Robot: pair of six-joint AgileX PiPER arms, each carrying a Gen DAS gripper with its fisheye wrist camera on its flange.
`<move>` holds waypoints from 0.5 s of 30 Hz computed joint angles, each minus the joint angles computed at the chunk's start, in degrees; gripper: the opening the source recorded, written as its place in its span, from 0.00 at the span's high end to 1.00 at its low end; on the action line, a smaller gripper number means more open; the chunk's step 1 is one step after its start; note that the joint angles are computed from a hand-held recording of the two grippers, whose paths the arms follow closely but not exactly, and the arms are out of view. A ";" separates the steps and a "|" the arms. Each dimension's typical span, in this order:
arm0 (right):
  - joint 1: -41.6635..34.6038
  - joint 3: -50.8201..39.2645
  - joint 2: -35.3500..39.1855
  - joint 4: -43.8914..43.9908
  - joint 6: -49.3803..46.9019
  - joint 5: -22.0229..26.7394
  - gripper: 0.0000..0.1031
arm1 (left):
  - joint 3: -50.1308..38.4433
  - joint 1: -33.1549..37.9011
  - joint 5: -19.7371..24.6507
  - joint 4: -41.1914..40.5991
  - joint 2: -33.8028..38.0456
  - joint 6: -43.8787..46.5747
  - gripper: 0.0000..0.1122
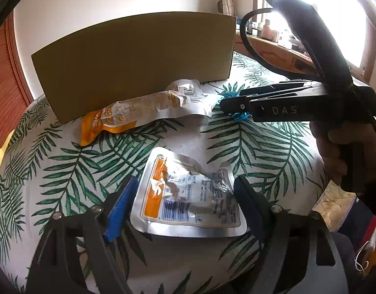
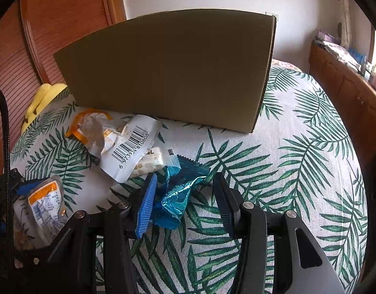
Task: Organize snacks
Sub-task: 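Grasp the clear orange-label pouch with the left tool while the right tool grasps the blue foil wrapper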
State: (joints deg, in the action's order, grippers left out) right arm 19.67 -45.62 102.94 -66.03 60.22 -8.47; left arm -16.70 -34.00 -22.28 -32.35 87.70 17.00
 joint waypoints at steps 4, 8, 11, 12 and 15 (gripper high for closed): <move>0.21 0.16 0.07 2.41 -2.41 0.17 0.53 | -0.87 -1.44 0.03 -3.80 0.73 2.66 0.24; 0.32 0.16 0.17 3.40 -3.34 0.23 0.53 | -1.64 -3.17 -0.84 -6.64 1.86 3.88 0.24; 0.34 0.14 0.24 3.80 -3.78 0.28 0.53 | -1.60 -2.78 -0.22 -5.18 1.65 3.26 0.24; 0.36 0.17 0.29 4.50 -4.55 0.33 0.53 | -1.31 -2.73 -0.31 -4.24 1.48 2.43 0.25; 0.32 0.13 0.41 5.08 -5.29 0.48 0.53 | 0.33 -3.03 -1.31 -3.14 0.33 1.18 0.37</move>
State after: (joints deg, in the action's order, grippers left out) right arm 19.99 -45.50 103.36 -60.95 54.93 -7.98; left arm -16.37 -37.04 -23.59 -35.50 88.03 18.18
